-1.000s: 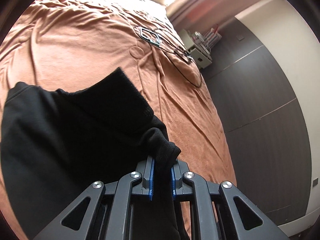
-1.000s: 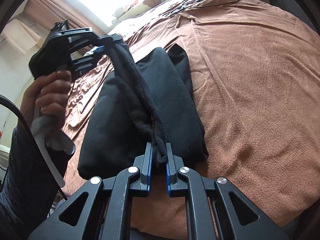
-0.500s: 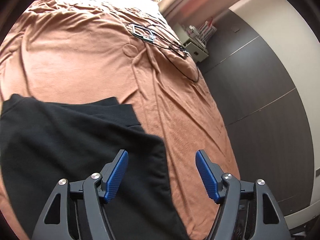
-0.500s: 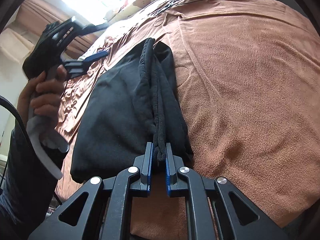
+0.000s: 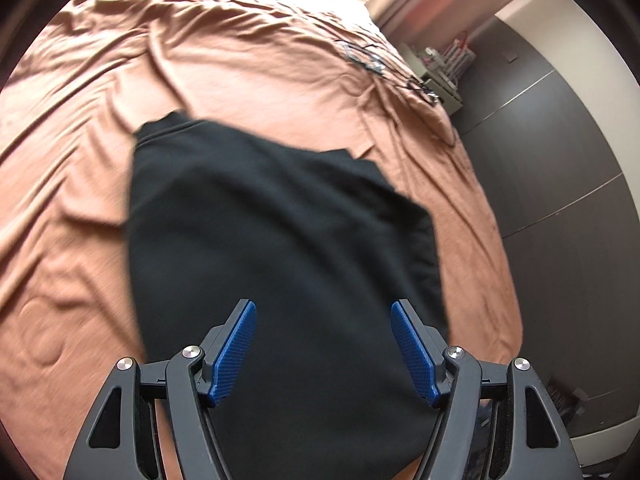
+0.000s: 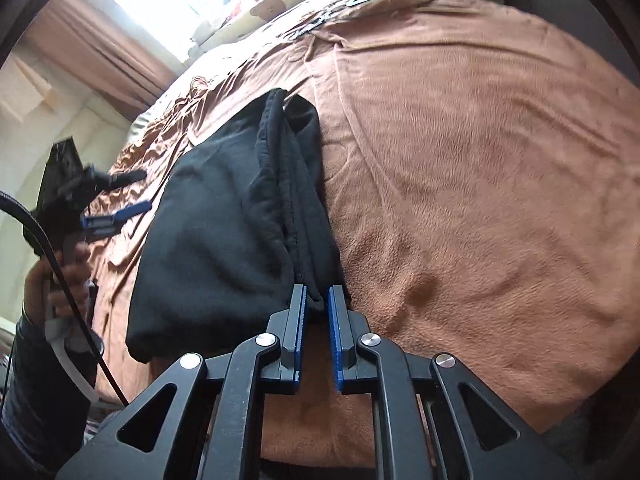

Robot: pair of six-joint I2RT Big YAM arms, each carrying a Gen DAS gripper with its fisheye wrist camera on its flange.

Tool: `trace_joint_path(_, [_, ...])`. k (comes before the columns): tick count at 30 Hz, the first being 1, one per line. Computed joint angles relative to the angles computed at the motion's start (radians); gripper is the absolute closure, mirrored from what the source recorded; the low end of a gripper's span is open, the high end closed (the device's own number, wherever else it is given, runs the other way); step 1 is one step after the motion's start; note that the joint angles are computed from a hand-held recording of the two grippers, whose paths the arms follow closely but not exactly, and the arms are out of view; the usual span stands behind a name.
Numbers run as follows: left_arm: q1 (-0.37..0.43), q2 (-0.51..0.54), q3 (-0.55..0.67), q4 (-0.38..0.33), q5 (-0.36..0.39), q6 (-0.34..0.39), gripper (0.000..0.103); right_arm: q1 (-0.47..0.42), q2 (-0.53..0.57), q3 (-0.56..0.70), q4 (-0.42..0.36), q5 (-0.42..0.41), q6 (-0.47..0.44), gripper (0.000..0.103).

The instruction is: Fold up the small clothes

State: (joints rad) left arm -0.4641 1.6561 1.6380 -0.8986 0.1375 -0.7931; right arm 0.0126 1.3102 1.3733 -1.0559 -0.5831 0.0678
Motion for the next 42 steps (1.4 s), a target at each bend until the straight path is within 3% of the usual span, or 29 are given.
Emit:
trace_joint_path(2, [0.002,-0.046,-0.066,0.009,-0.008,-0.010,0.032,-0.005,0.005,0.012,-0.002,-0.001,0.006,0.057])
trace_joint_path(3, [0.003,-0.068,-0.098,0.019,-0.013,-0.017,0.032,-0.003,0.008,0.020,-0.001,0.003,0.000,0.053])
trace_joint_path(11, [0.004,-0.212,-0.312,0.060,-0.031,-0.107,0.032,0.057,0.107,0.140,-0.079,0.040,-0.134,0.052])
trace_joint_path(15, [0.001,-0.242,-0.386,0.101,0.011,-0.181,0.033,0.090,0.168,0.204,-0.125,0.074,-0.181,0.049])
trace_joint_path(17, [-0.002,-0.245,-0.404,0.114,0.024,-0.195,0.038,0.104,0.192,0.228,-0.136,0.090,-0.192,0.047])
trace_joint_path(19, [-0.002,-0.247,-0.426,0.155,0.057,-0.218,0.046,0.118,0.215,0.250,-0.148,0.111,-0.213,0.047])
trace_joint_path(25, [-0.008,-0.212,-0.422,0.188,0.090,-0.249,0.053,0.152,0.268,0.287,-0.159,0.170,-0.266,0.047])
trace_joint_path(26, [-0.010,-0.207,-0.421,0.188,0.089,-0.255,0.053,0.155,0.270,0.286,-0.152,0.179,-0.273,0.054])
trace_joint_path(29, [-0.015,-0.201,-0.418,0.199,0.090,-0.273,0.053,0.150,0.274,0.287,-0.160,0.159,-0.275,0.066])
trace_joint_path(36, [-0.018,-0.247,-0.481,0.267,0.127,-0.344,0.053,0.111,0.265,0.259,-0.148,0.085,-0.223,0.079])
trace_joint_path(42, [-0.010,-0.270,-0.568,0.426,0.199,-0.467,0.053,0.087,0.280,0.263,-0.178,-0.011,-0.189,0.080])
